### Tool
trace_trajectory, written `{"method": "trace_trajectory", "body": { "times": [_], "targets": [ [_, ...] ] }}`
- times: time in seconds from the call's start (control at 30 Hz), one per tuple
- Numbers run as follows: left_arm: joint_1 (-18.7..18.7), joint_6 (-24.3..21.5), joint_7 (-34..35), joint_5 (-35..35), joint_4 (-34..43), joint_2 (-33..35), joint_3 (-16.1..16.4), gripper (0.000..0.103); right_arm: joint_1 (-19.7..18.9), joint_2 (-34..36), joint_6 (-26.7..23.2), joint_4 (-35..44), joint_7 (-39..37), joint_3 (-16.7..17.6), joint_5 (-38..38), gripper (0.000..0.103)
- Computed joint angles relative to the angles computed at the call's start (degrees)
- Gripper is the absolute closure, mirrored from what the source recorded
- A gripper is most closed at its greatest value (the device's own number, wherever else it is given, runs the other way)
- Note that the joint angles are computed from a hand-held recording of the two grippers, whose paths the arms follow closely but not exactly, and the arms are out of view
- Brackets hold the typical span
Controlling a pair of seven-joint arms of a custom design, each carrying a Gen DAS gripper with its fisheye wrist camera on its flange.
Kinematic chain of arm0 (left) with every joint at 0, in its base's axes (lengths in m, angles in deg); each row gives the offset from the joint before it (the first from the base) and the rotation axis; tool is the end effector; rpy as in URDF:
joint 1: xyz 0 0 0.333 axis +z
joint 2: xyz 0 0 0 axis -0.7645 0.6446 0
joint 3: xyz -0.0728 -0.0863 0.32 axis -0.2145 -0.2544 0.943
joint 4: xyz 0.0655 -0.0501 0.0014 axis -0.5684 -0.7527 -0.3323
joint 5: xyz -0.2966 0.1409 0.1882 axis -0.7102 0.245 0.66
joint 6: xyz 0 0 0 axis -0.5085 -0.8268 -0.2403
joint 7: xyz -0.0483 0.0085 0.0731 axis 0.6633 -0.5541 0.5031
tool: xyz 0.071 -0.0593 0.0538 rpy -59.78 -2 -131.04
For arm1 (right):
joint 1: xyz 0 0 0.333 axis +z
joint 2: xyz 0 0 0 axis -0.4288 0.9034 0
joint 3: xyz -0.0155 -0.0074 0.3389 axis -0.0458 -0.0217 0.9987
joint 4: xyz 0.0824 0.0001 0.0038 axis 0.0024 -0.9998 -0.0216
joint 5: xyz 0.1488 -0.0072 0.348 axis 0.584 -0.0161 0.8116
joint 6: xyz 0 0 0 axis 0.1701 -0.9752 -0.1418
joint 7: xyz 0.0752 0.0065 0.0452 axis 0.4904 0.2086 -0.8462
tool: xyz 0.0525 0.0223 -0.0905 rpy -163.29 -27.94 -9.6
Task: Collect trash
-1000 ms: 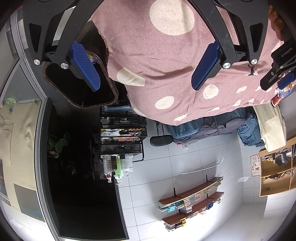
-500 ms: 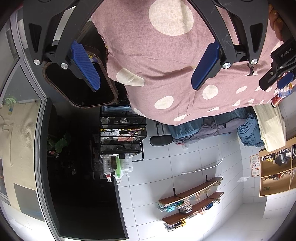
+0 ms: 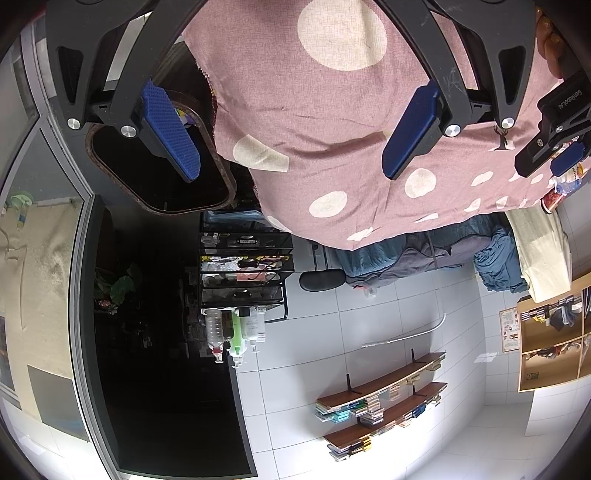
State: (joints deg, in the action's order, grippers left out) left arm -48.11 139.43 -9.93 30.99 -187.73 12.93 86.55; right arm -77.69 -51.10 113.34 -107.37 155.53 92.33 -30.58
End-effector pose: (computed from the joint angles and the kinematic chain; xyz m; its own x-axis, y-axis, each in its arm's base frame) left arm 0.4619 -0.0730 0.5089 -0.3337 -0.9423 0.0259 -0.3014 0.0807 -0.9501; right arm 0.4041 0.2289 0.4885 -0.3761 -0.9166 -0.1358 -0.2411 0.2383 -0.9408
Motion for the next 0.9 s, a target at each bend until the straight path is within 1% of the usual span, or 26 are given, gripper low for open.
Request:
{"method": "trace_trajectory", "body": {
  "times": [0.4, 0.47, 0.53, 0.57, 0.73, 0.9],
  "targets": [
    [0.1, -0.4, -1.5, 2.2, 0.7, 0.4, 0.3, 0.005, 0.1, 0.0, -0.2, 0.0, -0.1, 0.0, 0.0, 0.006],
    [0.1, -0.8, -3.2, 4.0, 1.2, 0.6, 0.6, 0.005, 0.1, 0.1, -0.2, 0.1, -0.1, 0.0, 0.0, 0.006],
    [0.3, -0.9, -6.8, 7.5, 2.2, 1.1, 1.4, 0.005, 0.1, 0.1, -0.3, 0.0, 0.0, 0.1, 0.1, 0.006],
    [0.5, -0.8, -7.4, 8.0, 2.5, 1.3, 1.3, 0.005, 0.2, 0.1, -0.4, 0.0, 0.0, 0.1, 0.1, 0.006],
    [1.4, -0.7, -6.7, 7.2, 2.3, 1.4, 0.4, 0.005, 0.4, 0.1, -0.5, -0.2, 0.2, 0.0, 0.0, 0.005],
    [1.6, -1.4, -8.1, 9.0, 2.9, 1.5, 0.6, 0.005, 0.5, 0.7, -0.6, -0.1, 0.1, 0.0, -0.2, 0.006]
  ]
}}
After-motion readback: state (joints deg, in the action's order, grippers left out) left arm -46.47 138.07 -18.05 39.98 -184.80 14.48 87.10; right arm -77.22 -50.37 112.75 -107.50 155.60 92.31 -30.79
